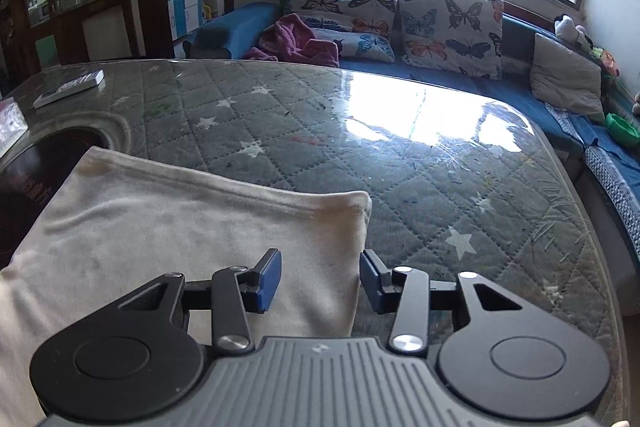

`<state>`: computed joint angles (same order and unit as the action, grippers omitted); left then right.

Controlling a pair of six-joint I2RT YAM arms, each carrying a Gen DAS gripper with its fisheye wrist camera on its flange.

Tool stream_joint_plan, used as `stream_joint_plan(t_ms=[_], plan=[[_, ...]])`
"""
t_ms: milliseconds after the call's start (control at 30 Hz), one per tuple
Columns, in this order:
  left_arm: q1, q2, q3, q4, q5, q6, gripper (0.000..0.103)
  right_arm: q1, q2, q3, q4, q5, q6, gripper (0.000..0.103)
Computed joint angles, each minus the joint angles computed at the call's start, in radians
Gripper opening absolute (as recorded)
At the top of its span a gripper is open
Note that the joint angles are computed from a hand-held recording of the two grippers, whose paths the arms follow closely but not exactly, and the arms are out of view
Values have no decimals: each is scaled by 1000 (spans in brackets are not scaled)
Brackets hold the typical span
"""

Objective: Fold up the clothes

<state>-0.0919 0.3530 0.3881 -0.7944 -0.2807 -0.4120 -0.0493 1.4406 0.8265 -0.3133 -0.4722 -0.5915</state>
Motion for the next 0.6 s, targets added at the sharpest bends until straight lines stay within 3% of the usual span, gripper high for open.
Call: stream_joint_plan(t_ms=[100,233,300,400,500,600], plan=[[-18,283,-9,268,13,40,18,17,50,35,18,17,32,38],[-19,579,12,503,3,86,15,30,106,69,47,29,63,26],[-17,662,23,562,-10,109,9,33,130,83,64,30,75,15],[-12,722,21,634,-34,137,8,38,158,100,88,31,83,10],[9,745,15,675,-44,160,8,44,181,105,126,32,80,11],[16,738,20,673,-40,169,12,48,186,115,132,46,81,20]])
